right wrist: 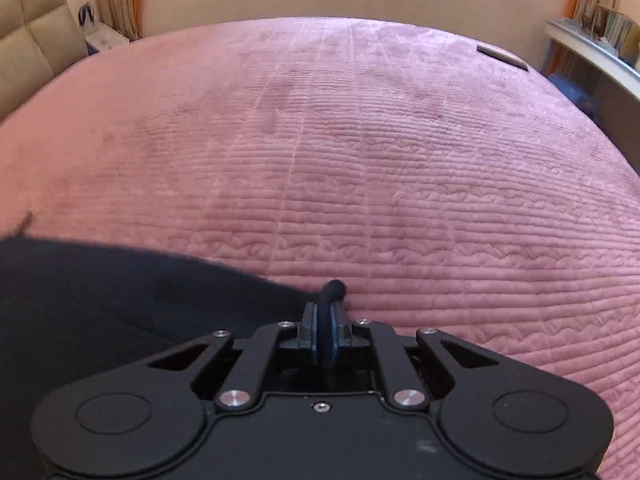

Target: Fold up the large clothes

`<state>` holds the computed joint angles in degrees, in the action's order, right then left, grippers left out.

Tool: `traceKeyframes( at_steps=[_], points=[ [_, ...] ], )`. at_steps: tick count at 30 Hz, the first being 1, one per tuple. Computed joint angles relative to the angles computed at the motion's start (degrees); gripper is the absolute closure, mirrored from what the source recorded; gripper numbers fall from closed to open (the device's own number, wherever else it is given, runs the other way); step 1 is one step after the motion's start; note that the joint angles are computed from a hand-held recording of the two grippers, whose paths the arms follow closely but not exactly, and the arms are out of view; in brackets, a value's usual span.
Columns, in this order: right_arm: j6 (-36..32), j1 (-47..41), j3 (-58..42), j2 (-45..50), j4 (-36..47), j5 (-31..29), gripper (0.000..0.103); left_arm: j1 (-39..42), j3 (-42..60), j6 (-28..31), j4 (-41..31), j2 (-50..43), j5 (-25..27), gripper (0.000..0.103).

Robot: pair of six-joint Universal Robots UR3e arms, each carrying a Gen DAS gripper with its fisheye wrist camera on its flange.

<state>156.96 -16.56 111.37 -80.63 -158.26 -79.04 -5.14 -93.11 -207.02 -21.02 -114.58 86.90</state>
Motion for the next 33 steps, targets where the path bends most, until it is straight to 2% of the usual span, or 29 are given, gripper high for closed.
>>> traceKeyframes(
  at_steps=[1,2,3,6,8,10,12,13,14,17,18,19,20,21,22,23,24,25,26,27,30,33],
  points=[
    [0.1,1.1,-0.9,-0.3,0.8,-2.0,0.084,-0.3,0.0,0.2,-0.1,0.4,0.7,0.087],
    [0.4,1.6,-2.2,-1.5,3.5,-3.1,0.072,-0.4,0.0,0.3,-1.1,1.4,1.2,0.084],
    [0.3,1.1,-2.4,-3.7,5.4,-2.7,0.07,-0.8,-0.3,0.3,-1.9,2.7,2.2,0.081],
    [-1.3,0.6,0.0,-15.8,10.1,-2.4,0.07,-1.4,-2.4,3.6,-4.4,10.0,4.5,0.081],
    [-1.6,0.0,2.4,-25.1,14.6,0.8,0.069,-3.2,-2.6,6.7,-8.4,15.2,6.3,0.081],
    [1.9,2.5,2.4,-30.6,21.6,2.5,0.068,-5.3,-3.2,6.5,-10.0,18.7,6.0,0.081],
    [6.6,6.0,3.6,-32.9,26.2,5.5,0.078,-7.0,-7.1,2.9,-8.4,22.1,1.9,0.081],
    [9.2,8.7,5.3,-32.9,25.3,5.7,0.09,-8.5,-9.4,0.9,-6.8,22.8,0.8,0.081],
    [11.7,12.0,7.0,-32.0,23.4,4.6,0.094,-10.0,-11.2,-0.9,-5.2,22.8,0.8,0.081],
    [17.5,16.8,12.1,-28.3,19.6,2.6,0.096,-14.2,-18.3,-7.0,-0.1,22.2,2.9,0.08],
    [17.6,17.6,15.5,-28.2,16.0,0.6,0.098,-15.7,-20.7,-8.0,1.7,21.8,5.8,0.087],
    [17.1,17.5,17.8,-29.0,13.8,-0.7,0.103,-16.6,-22.9,-9.5,2.2,22.3,7.9,0.099],
    [15.9,15.9,19.7,-31.8,14.2,-1.5,0.103,-16.0,-26.8,-11.2,3.8,24.1,8.0,0.1],
    [15.2,14.2,20.0,-34.6,16.5,-2.2,0.103,-13.6,-32.8,-12.8,8.5,27.7,4.8,0.1],
    [13.6,10.6,20.0,-38.6,20.8,-1.4,0.103,-11.7,-36.4,-14.6,8.3,31.7,3.0,0.1],
    [12.3,7.9,20.3,-41.9,24.6,-0.5,0.103,-11.1,-37.6,-14.8,4.4,35.2,3.7,0.1],
    [10.8,5.0,20.4,-45.1,28.7,0.3,0.103,-11.9,-36.4,-15.5,-2.5,38.2,6.1,0.1],
    [9.7,2.7,20.2,-47.6,32.6,1.0,0.103,-11.0,-37.5,-15.0,-5.9,42.0,5.4,0.1],
    [9.2,1.2,19.8,-49.8,36.7,1.5,0.103,-8.6,-39.5,-14.9,-9.9,47.5,2.3,0.1],
    [10.1,2.1,18.8,-50.7,38.6,0.3,0.103,-7.3,-40.1,-15.1,-14.2,51.6,0.6,0.099],
    [14.6,9.1,15.3,-51.4,40.3,-3.3,0.099,-8.9,-37.7,-15.7,-28.7,60.6,3.5,0.094],
    [20.0,17.6,12.8,-51.6,40.6,-4.1,0.098,-6.8,-37.4,-16.0,-39.3,70.5,0.5,0.087]
  ],
)
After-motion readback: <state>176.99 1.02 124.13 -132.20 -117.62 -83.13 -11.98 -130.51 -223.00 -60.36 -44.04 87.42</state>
